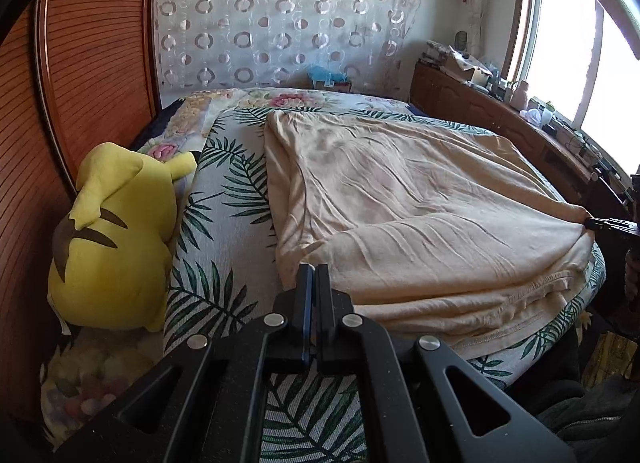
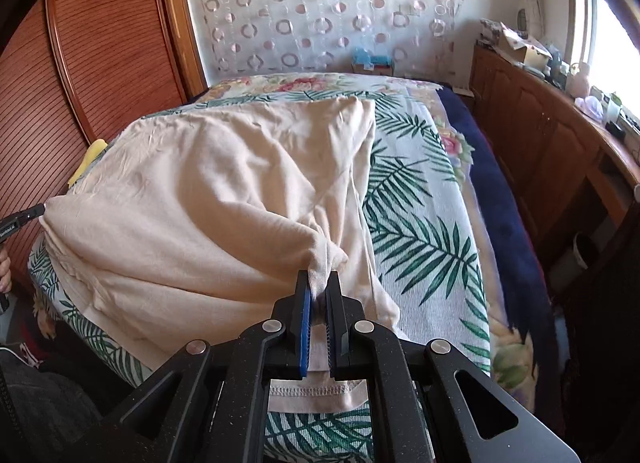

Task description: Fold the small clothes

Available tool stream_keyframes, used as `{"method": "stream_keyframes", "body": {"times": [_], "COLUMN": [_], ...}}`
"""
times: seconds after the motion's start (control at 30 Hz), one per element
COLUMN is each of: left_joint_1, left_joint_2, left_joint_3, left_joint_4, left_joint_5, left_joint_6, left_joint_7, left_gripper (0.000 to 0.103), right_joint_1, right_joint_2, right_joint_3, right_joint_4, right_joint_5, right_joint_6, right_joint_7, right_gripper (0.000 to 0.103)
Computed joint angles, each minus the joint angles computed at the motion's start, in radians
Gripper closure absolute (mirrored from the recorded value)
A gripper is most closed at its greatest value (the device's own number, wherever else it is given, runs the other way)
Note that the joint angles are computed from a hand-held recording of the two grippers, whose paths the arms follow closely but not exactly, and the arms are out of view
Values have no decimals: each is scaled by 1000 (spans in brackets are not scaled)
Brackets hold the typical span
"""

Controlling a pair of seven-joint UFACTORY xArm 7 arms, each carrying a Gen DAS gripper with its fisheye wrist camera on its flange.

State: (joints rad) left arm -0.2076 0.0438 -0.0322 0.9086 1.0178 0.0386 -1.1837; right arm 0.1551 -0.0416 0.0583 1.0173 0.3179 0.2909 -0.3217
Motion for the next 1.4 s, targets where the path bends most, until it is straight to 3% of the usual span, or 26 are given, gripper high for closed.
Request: {"method": "stream_keyframes", "body": {"times": [0.3,0.37,0.43,0.53,0.67,0.73,0.8,0.87,0.97,1.03,1.07,1.33,1.4], "left_joint_1": [4,6,9,16,20,20,19,22,21,20,19,10,4], "left_joint_2": [-22,-26,-30,-32,-32,-33,-29,-28,-27,-27,-25,-4,-1], "left_joint_3": [-19,-27,-33,-37,-42,-47,-48,-43,-40,-34,-33,-23,-19], "left_joint_4": [0,3,5,8,7,1,3,-2,-12,-10,-7,-22,-22], "left_joint_5": [21,30,36,52,38,-40,-67,-79,-105,-55,-27,-92,-102], "left_joint_6": [27,38,45,46,48,55,66,46,26,31,40,26,25], "left_joint_7": [-20,-25,-27,-42,-28,45,70,84,107,53,21,64,68], "left_gripper": [101,101,101,101,101,101,93,59,42,34,34,34,34], "right_joint_1": [3,2,7,45,94,110,117,117,101,87,86,100,130], "right_joint_2": [-37,-52,-72,-85,-75,-49,-21,11,81,104,126,245,258], "right_joint_3": [9,14,14,-3,-15,-11,1,15,49,72,75,51,24], "right_joint_4": [-27,-50,-79,-98,-91,-75,-62,-46,11,27,43,133,133], "right_joint_5": [-101,-139,-168,-116,-37,-1,20,34,103,119,94,-178,-268], "right_joint_6": [-29,-54,-86,-112,-133,-146,-161,-169,-160,-148,-141,-94,-129], "right_joint_7": [87,115,117,59,-12,-42,-57,-74,-145,-165,-147,86,162], "right_gripper": [93,85,62,52,49,48,48,48,47,41,40,37,36]}}
